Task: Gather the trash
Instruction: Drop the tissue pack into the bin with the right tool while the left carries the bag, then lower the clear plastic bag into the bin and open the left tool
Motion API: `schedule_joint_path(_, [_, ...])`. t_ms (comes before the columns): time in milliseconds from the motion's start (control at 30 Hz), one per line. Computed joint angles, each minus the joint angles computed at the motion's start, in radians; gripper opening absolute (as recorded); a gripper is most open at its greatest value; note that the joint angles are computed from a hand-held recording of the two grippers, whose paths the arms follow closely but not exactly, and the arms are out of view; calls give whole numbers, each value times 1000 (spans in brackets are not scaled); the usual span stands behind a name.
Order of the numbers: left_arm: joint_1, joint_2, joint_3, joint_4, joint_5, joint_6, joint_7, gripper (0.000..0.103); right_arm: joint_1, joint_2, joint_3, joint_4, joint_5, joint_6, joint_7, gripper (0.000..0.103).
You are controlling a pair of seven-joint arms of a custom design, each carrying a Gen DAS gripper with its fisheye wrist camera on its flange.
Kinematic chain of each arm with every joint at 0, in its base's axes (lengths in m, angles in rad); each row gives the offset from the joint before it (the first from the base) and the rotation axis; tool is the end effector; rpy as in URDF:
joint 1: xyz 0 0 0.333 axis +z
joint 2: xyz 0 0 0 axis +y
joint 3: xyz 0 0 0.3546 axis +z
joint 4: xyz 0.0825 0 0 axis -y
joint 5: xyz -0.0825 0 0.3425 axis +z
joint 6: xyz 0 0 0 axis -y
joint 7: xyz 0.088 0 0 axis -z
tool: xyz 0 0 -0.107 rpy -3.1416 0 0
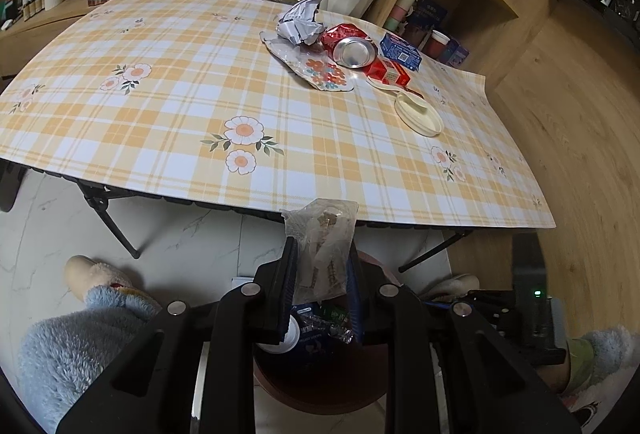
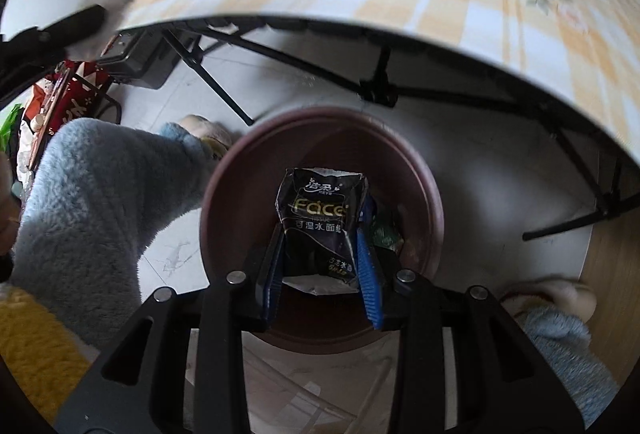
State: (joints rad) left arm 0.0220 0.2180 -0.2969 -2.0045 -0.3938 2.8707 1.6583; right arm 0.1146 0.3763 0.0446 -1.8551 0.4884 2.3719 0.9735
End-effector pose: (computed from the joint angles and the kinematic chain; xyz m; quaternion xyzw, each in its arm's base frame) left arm 0.5968 -0.1315 0.4876 -0.6683 0.6610 -0.3286 0.0921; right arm 0.6227 0.1023 0.3952 -0.8225 0.5327 0.0441 0.1946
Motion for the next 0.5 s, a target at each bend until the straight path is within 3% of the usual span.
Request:
schedule_joint_path(200, [-5, 1, 7, -8, 14, -2, -10, 22, 2, 12, -9, 5, -16, -19, 35, 47])
schedule_joint_path(367, [-27, 22, 34, -13, 113, -6, -45, 22, 14, 12, -18, 9, -48, 1, 76, 67])
schedule_joint_path(500, [-4, 42, 8, -12, 110, -27, -31, 22, 19, -8, -21, -4, -65, 59, 90, 87])
